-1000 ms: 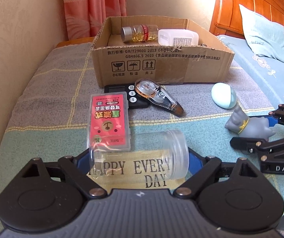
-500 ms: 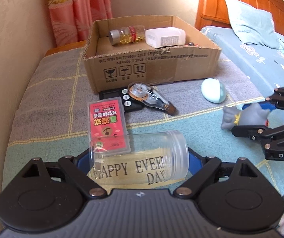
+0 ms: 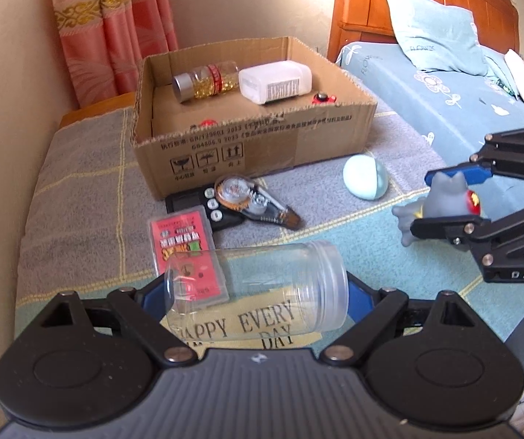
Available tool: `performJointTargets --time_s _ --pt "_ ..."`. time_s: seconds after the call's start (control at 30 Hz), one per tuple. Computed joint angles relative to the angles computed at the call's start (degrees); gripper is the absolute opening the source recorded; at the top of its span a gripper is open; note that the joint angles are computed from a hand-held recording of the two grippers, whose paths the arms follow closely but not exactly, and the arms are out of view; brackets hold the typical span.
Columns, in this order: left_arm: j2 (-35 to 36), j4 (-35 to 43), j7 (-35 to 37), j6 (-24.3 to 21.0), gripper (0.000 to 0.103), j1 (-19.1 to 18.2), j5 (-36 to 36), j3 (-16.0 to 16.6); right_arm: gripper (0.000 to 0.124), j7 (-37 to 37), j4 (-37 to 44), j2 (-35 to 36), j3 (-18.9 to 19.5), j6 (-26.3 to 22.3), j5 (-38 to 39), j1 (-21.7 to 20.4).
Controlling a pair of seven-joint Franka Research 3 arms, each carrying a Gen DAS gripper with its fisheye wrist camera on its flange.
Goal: Organize rigid objects
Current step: 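Carry cup and elephant into cardboard box and open both tools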
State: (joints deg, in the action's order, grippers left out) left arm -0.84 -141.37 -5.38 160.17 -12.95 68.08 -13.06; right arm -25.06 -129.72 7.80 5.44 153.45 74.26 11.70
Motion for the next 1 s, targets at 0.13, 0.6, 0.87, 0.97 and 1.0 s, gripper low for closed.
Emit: performJointTargets --time_s 0.13,0.6,0.87,0.97,1.0 --pt "-1.3 0.4 1.7 -1.2 0.091 0.4 0.2 0.1 0.051 -0.8 1.6 -0.8 0.0 -1.9 1.0 -0.1" --pt "-3.2 1.8 3.1 -2.9 0.091 3.6 3.6 0.8 0.053 5.3 20.7 8.9 3.3 0.3 2.1 2.2" --pt "-1.9 4.1 6.0 -3.1 0.091 5.3 4.1 1.9 0.103 14.1 25.7 13.4 6.5 1.3 -1.3 0.5" --pt "-0.7 5.8 6.4 -2.5 0.091 6.0 5.2 2.5 0.103 14.1 23.5 12.3 6.7 5.2 -1.5 0.9" --pt "-0.2 6.5 6.5 -2.1 0.091 6.2 5.5 2.8 0.103 14.8 22.6 11.8 6.5 5.3 -2.4 0.8"
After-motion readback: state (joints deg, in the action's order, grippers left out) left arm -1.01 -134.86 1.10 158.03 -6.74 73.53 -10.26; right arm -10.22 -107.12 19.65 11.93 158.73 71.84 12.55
